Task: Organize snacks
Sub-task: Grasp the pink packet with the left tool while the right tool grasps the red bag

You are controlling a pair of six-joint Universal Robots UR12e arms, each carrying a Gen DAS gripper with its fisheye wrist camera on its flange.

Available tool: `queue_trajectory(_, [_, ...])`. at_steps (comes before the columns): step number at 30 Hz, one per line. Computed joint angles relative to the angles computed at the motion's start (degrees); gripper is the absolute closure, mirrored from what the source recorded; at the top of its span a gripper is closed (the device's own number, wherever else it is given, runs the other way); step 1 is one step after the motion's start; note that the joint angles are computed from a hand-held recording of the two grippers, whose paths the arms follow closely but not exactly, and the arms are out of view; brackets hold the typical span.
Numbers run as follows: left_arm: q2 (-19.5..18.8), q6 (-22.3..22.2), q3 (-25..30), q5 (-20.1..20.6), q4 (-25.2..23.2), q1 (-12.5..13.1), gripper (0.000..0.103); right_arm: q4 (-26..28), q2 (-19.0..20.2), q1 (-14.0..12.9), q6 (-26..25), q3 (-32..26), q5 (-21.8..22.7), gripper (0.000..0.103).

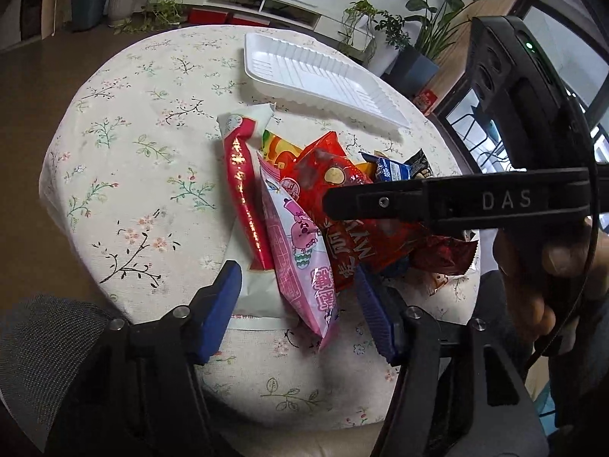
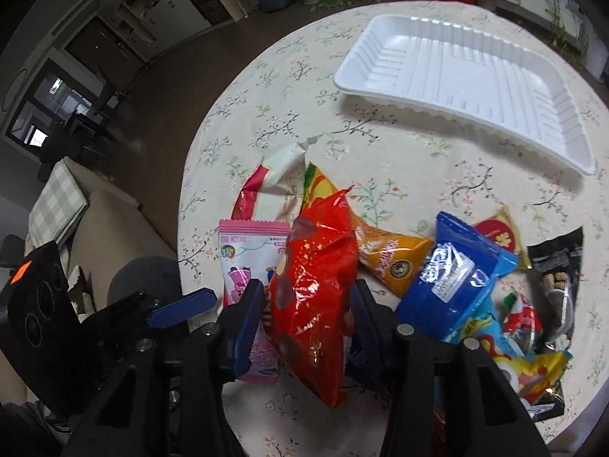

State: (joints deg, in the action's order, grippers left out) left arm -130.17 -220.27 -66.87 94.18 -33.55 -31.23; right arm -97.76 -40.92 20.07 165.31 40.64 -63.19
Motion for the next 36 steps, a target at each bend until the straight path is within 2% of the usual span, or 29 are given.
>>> queue_trajectory(4, [-0.33, -0.35, 0.98, 0.21, -1.76, 0.1, 0.044, 0.16, 0.24, -0.57, -0.92, 0.26, 2.47, 0.053])
queue_trajectory(6, [-0.27, -0.86, 1.18, 0.63, -2.3, 0.36, 0.044, 0.18, 0.06, -0.93, -1.38, 0.91, 4.05, 0.057])
queue_trajectory(8, [-0.07, -1.83, 1.11, 0.27, -2.03, 0.8, 0.044, -0.67, -0.11, -1.22, -0.78, 1.7, 5.0, 0.068])
queue_trajectory(11, [0.07, -2.55, 1.49, -0.21, -2.69, 1.12, 0.044, -1.68, -0.6, -1.75, 0.02, 2.96, 6.97, 0.072])
queue_trajectory(13, [-0.09, -1.26, 2.29, 0.51, -3.43, 0.75, 0.044, -3.13, -1.18, -2.01, 0.56, 4.22, 7.95, 0.073])
queue_trajectory(17, [-1.36, 2.03, 5.18, -0.66, -5.08, -0.24, 0.044, -5.32, -2.28, -2.62, 1.89, 6.64, 9.8, 0.074])
queue_trajectory(19, [-2.33, 3.45, 6.98, -1.03, -7.48, -0.62, 0.043, -6.64, -2.78, -2.87, 2.67, 7.83, 10.6, 0.074])
queue_trajectory(21, [-2.89, 2.2, 7.86, -0.85, -9.43, -0.63, 0.044, -7.66, -3.17, -3.06, 3.07, 8.81, 11.51, 0.074])
queue_trajectory(26, [-2.68, 0.77, 7.75, 1.63, -9.67, -0.73, 0.044, -9.55, -3.96, -3.5, 3.56, 10.84, 13.75, 0.074])
queue_trajectory(32, [-3.91, 1.21, 9.67, -0.72, -10.99, -0.29, 0.044, -14.36, -5.13, -4.18, 5.49, 12.79, 14.81, 0.075])
queue_trajectory(36, [-4.73, 0.45, 10.85, -1.35, -11.75, 0.25, 0.049, -16.45, -5.63, -4.46, 6.79, 13.79, 14.77, 0.077])
